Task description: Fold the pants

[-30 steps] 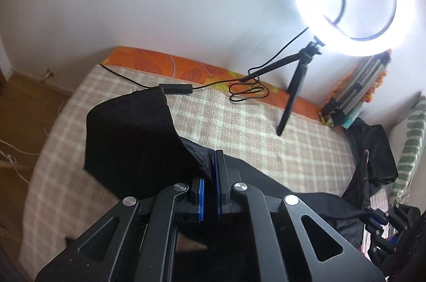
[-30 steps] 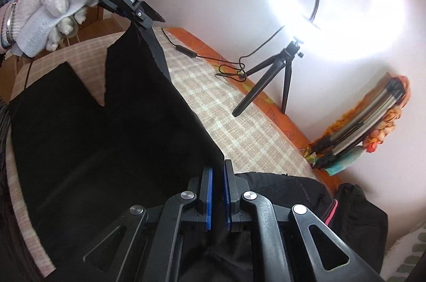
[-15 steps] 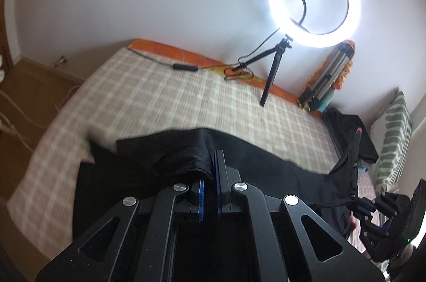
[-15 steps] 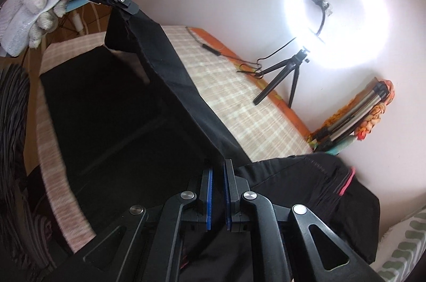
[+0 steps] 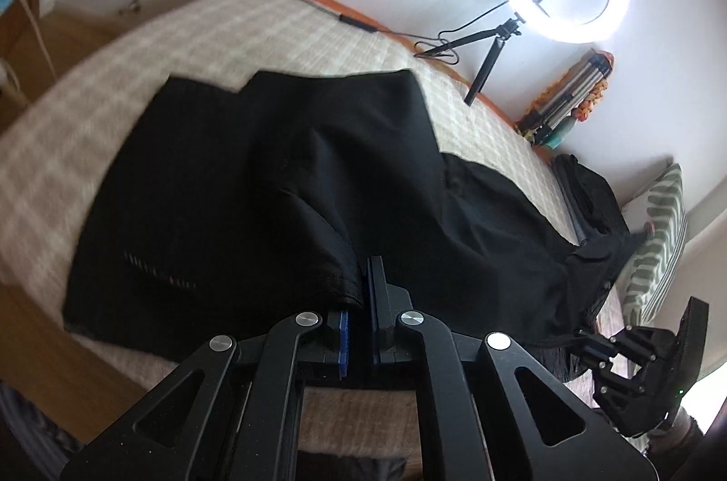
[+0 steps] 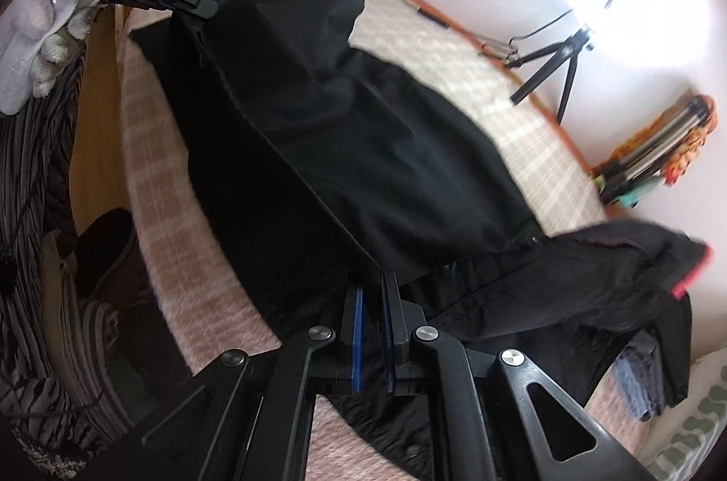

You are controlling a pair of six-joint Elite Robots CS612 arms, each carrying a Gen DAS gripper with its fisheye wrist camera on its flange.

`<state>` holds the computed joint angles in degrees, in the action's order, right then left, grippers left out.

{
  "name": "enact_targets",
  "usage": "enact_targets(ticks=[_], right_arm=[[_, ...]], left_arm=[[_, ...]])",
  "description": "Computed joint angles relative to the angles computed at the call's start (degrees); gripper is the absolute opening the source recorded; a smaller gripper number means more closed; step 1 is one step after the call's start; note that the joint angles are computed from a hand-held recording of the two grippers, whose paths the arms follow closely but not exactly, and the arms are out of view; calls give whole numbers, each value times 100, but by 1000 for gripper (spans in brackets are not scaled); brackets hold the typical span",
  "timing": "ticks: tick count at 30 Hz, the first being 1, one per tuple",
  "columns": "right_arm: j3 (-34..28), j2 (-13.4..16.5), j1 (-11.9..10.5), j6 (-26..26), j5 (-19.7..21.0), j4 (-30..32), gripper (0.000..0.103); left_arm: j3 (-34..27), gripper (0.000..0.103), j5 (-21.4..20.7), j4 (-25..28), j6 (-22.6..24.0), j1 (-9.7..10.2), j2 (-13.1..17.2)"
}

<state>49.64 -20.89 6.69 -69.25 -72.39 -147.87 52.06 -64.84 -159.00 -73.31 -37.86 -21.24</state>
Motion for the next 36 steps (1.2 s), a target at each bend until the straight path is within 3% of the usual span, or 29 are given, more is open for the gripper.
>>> enact_targets(ticks=[7,9,12,17,19,21,27,31,34,35,36], right_arm=[[-74,79,14,-7,-198,170,5],[-139,103,15,4,-209,252,5],[-114,72,9,12,-205,284,5],[-123,73,25,-15,-263,303,5],[-159,89,26,-14,-264,339,5],[-171,92,22,-2,-250,353,5],[-178,86,27,-12,-259,339,5],[-253,123,37,27,-237,395,5],[-321,176,57,34,-286,391,5],[-332,185,58,40,-285,395,5],[-331,184,57,49,-280,397,5]], left_arm=[[380,20,356,-718,-371,-33,-72],[539,36,534,-811,-695,-29,-135],[804,37,632,-1240,-1159,2,-181],[898,34,580,-1479,-1447,55,-145],[873,32,604,-1263,-1411,58,-146],[903,6,770,-963,-1421,28,-194],[1095,5,1685,26,-1702,-160,-446],[1216,5,1555,187,-1915,-193,-481],[1270,5,1345,-339,-1822,-127,-413],[1242,7,1264,-212,-1857,-98,-421],[1216,16,1301,-52,-1965,-83,-431]])
